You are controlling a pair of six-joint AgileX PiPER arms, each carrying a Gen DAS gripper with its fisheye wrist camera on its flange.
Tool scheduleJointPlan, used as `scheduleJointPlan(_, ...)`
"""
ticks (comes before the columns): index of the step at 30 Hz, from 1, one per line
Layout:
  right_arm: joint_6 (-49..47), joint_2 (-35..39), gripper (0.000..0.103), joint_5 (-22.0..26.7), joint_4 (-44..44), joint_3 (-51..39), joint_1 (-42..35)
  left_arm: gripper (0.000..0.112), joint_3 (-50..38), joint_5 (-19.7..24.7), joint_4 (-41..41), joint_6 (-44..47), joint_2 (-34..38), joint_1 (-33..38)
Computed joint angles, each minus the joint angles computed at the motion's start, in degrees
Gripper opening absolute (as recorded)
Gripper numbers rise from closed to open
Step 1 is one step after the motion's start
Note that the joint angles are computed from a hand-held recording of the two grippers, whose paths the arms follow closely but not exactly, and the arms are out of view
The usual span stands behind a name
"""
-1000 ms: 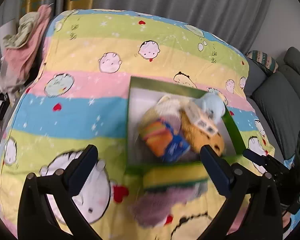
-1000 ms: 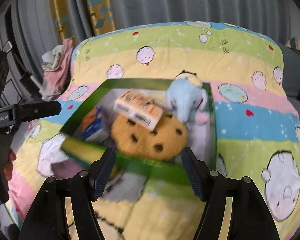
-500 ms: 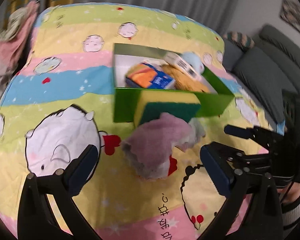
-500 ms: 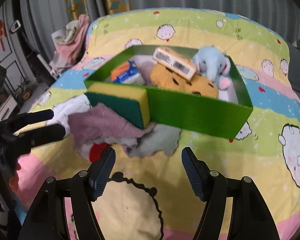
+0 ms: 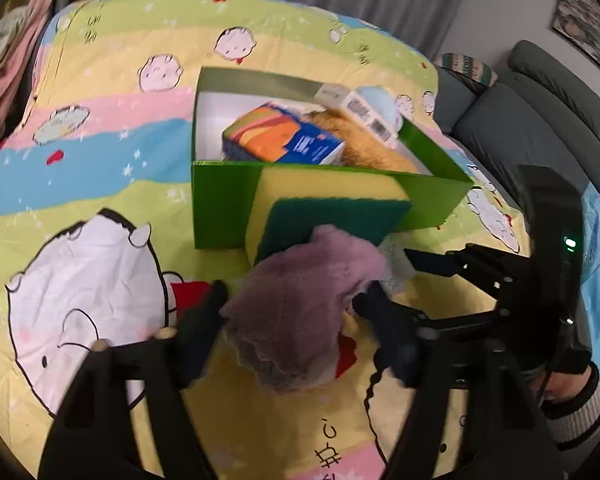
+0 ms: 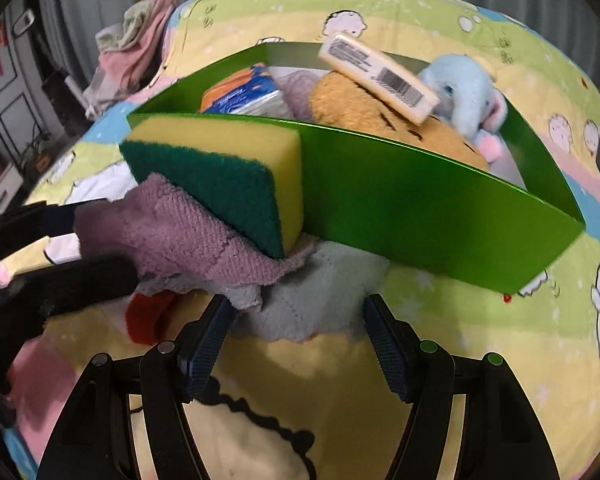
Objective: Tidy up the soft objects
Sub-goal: 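Move both tools to the purple towel beside the box, then close both tools on the purple towel, then lift the purple towel, carry it over the green box and open both tools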
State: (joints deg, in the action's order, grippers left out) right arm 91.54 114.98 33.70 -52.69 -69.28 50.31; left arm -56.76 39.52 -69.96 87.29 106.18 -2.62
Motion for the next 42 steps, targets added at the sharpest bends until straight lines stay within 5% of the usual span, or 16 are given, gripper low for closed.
scheduleJointPlan(3, -0.4, 0.0, 0.064, 0.7, -1.3, -0.4, 0.6, 0.05, -0.5, 0.4, -0.3, -1.0, 0.9, 0.4)
scheduleJointPlan(5, 0.3, -0.3, 0.043, 0.2, -2.7, 0.0, 0.7, 0.041, 0.0, 0.8, -1.7, 0.2, 0.7, 0.8)
scheduleJointPlan(10, 1.4, -1.4, 0.011, -3.7, -3.2, 1.5, 0.0, 0.02, 0.4, 3.0, -2.0, 0.5, 0.3, 2.0)
scheduleJointPlan(16, 17.0, -6.7, 0.003, -8.0, -12.9, 8.1, 0.7, 0.012, 0.9, 7.4, -0.9, -2.0, -1.5, 4.4)
scheduleJointPlan(19, 24.2, -10.6, 0.002, -6.1, -18.3, 11.2, 4.2, 0.011, 2.8, 11.5, -1.4, 0.1, -4.2, 6.1)
scheduleJointPlan(25, 13.8, -9.2, 0.001, 2.0, -5.7, 6.9, 6.5, 0.011, 3.5, 12.2, -0.8, -0.7, -4.4, 6.1)
scheduleJointPlan(27, 9.3, -7.2, 0.009, 3.0, -1.9, 4.9, 5.2, 0.011, 2.2, 13.3, -0.3, -2.1, -3.1, 6.6)
scheduleJointPlan(29, 7.8, -6.5, 0.041, 3.1, -1.3, 4.7, 4.3, 0.011, 1.7, 13.3, 0.0, -2.8, -2.4, 6.6)
scheduleJointPlan(31, 8.5, -5.5, 0.055, 3.2, -1.7, 4.3, 3.2, 0.011, 1.3, 13.1, 0.4, -3.4, -2.0, 6.5)
scheduleJointPlan(35, 4.1, -3.0, 0.059, 1.7, 1.3, 2.3, -0.6, 0.011, 0.5, 12.8, 1.0, -4.2, -0.9, 5.9)
scheduleJointPlan(37, 0.7, -1.5, 0.059, -2.7, 3.1, 1.8, -3.4, 0.011, 0.1, 13.2, 1.1, -4.6, -0.2, 5.7)
scheduleJointPlan(39, -0.2, -1.3, 0.032, -4.9, 1.1, 1.6, -3.6, 0.011, -0.1, 14.0, 0.9, -4.5, 0.4, 6.1)
scheduleJointPlan(40, -2.6, -1.4, 0.004, -6.4, 2.5, 1.4, -3.9, 0.011, -0.4, 14.5, 0.9, -4.6, 0.8, 6.2)
scheduleJointPlan(42, -4.1, 0.0, 0.004, -3.5, 1.9, -0.8, -2.4, 0.011, -0.9, 14.8, 0.8, -5.1, 1.5, 6.3)
